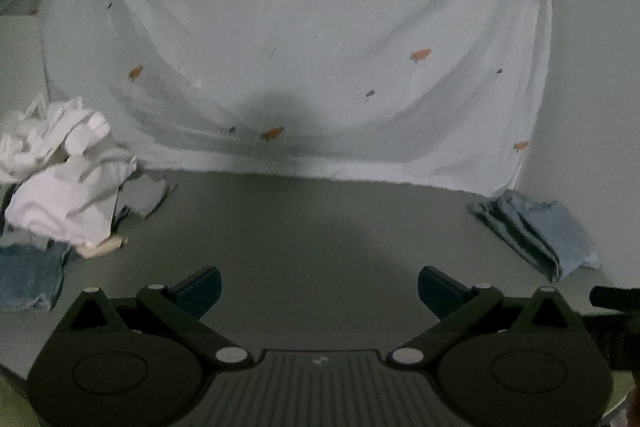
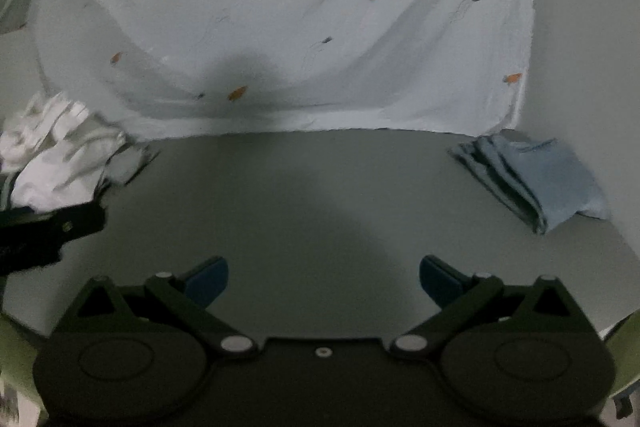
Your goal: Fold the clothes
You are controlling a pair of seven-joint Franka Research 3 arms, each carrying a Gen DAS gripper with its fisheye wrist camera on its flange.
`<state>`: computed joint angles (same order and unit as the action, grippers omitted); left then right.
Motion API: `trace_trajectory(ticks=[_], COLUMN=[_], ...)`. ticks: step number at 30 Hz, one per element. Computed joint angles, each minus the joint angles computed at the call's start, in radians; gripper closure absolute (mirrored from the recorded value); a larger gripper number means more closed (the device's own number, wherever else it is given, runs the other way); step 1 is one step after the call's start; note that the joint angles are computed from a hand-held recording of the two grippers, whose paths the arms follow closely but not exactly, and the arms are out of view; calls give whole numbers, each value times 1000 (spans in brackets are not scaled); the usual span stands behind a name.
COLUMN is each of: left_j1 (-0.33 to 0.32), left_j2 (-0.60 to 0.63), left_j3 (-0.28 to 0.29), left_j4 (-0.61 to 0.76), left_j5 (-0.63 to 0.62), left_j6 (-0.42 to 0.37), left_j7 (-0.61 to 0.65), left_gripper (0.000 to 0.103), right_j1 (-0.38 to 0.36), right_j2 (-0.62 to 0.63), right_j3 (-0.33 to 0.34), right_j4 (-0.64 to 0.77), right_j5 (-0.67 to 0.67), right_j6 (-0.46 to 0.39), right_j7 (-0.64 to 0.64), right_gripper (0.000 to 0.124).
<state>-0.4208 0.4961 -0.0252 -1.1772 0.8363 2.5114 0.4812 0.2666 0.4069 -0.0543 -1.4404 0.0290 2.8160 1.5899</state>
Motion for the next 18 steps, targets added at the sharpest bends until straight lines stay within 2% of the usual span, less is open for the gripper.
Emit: trace_trajectory(ticks=[7,18], left_j1=[8,40], left_j2=[-70,-101], left_j3=[-14,-39], left_j4=[-101,-138], left_j5=[17,20], left_j6=[-18,-11], left_j7=[-29,-20], left_gripper=[0,0], right_j1=[30,41], right_j2=[-56,-27], right_j3=[-18,-29], right_j4=[-82,-44], right_j5=[-52,-95], right_j6=[30,19], right_j7=[24,77], right_gripper=[21,21])
